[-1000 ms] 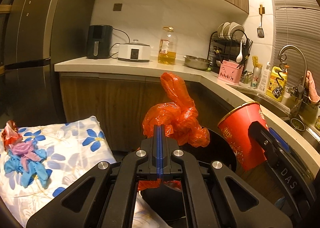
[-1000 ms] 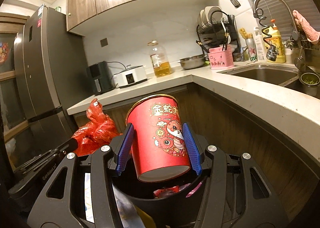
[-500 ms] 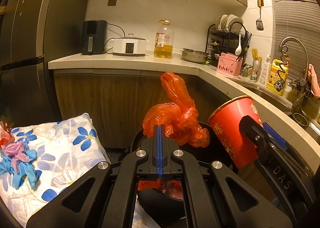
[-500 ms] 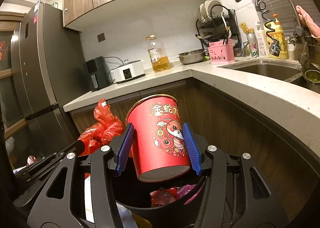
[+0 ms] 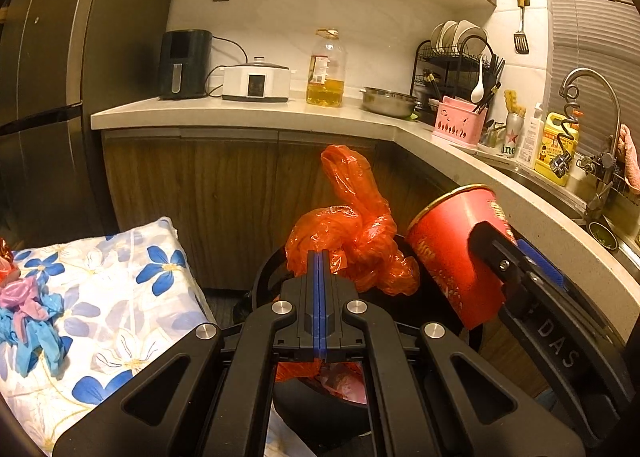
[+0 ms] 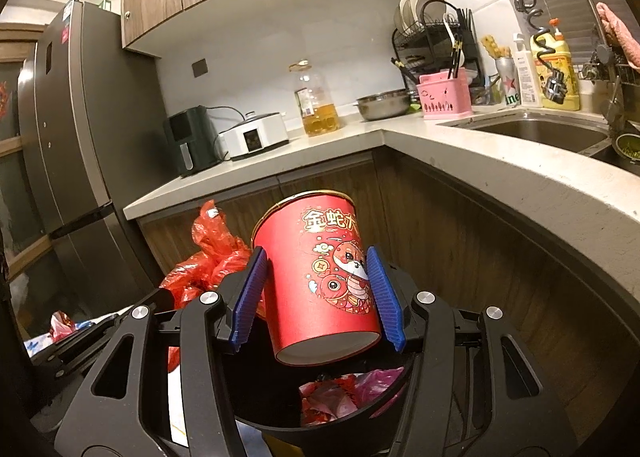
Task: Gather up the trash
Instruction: 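Open both grippers to drop the bag and cup into the bin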
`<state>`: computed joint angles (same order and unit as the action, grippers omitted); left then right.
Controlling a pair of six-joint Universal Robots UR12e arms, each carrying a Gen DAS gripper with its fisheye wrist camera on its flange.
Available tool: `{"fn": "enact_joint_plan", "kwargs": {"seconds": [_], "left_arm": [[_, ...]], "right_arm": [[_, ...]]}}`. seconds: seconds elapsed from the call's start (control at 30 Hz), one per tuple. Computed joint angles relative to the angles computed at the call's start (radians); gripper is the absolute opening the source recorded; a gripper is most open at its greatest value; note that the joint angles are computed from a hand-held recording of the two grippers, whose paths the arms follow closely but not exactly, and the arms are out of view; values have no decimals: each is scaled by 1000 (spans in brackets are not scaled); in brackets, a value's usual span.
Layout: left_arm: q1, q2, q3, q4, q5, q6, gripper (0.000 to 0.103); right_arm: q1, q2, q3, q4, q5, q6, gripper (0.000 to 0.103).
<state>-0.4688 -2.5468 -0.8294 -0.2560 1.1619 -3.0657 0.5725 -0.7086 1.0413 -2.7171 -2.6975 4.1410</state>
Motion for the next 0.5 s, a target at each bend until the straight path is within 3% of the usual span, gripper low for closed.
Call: {"fn": "enact_joint_plan", "kwargs": {"seconds": [0.07,0.17,0.23,0.27,0.37,0.4,0.5], "left_arm": [[-1,-2,2,-7,-1,10,0],[0,-5,6,-20,-5,29,1],[3,-5,6,-31,-14,38,14],[4,-4,1,-22,-4,35,31],[10,3,-14,-27,1,20,44],[12,8,-23,-29,10,16,54],[15,28,-68,22,58,13,70]], "right_arm": [[-3,1,1,-14,12,-13,52],[-4,1,2,-19,17,-20,64],[-3,-4,11,-24,15,-5,67],[-2,-9,17,-10,10,15,68],[0,-22,32,17,5,54,71],[3,-26,35,36,4,67,73],[10,-27,31,86,-2,84,79]]}}
